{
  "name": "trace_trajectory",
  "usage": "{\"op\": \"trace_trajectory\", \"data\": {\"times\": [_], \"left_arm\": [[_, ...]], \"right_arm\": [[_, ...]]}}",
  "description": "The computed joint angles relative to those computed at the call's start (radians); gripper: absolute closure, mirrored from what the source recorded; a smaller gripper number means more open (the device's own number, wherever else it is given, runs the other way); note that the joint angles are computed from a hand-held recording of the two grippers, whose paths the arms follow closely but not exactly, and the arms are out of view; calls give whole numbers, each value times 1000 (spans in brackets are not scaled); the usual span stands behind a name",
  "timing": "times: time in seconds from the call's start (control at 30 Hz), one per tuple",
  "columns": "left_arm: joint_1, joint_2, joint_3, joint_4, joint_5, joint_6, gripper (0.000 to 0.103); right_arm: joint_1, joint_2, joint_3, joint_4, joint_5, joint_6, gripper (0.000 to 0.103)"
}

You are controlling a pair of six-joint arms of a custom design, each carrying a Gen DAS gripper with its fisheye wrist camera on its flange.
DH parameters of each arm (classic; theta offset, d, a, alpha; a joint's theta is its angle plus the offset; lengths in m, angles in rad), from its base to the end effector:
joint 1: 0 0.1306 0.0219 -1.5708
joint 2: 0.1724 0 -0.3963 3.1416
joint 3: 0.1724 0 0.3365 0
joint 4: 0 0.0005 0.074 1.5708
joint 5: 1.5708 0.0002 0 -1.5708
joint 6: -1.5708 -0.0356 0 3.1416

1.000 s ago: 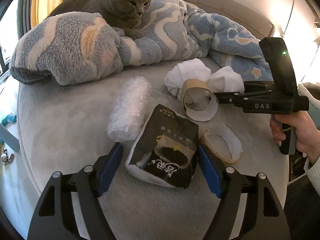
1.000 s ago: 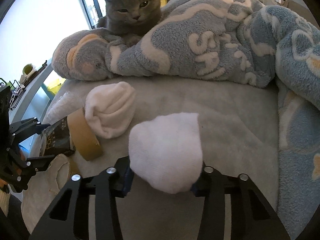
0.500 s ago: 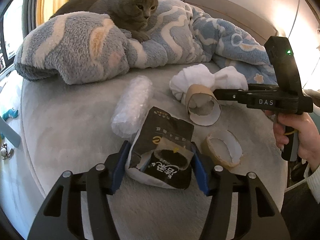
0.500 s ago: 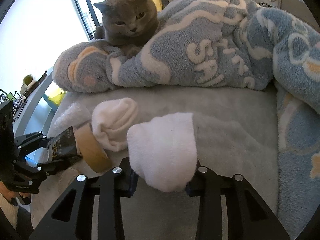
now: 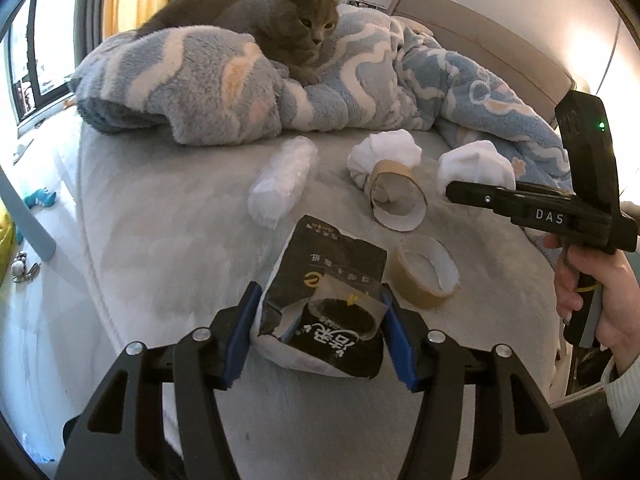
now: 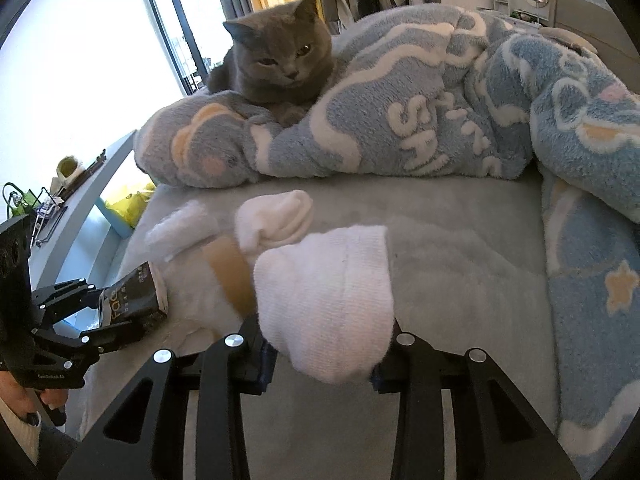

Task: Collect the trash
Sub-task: 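Carry the black bag and white sock over the bin with both tools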

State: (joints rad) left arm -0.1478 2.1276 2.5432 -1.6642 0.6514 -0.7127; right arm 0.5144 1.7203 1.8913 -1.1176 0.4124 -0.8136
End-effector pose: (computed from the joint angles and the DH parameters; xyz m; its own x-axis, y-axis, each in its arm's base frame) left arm 0.6159 -0.1140 0.4649 -0.5091 0.6015 -0.6156 0.8458 0.4824 -0.2281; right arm 0.4783 0.2533 0.4772 -0.6646 0.3892 -0.6378 0.3439 0.9172 0.2013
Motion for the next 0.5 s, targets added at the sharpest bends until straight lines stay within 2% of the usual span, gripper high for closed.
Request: {"op": "trace_trajectory", "data": {"times": [0.2,0.5], "left_arm": [[34,-97,-144,98,2,47,42],[95,-169,-246,124,-14,63,42]], "right_arm": [[46,11,33,8,24,-9,67],[108,56,111,-10,49,-19,67]]}}
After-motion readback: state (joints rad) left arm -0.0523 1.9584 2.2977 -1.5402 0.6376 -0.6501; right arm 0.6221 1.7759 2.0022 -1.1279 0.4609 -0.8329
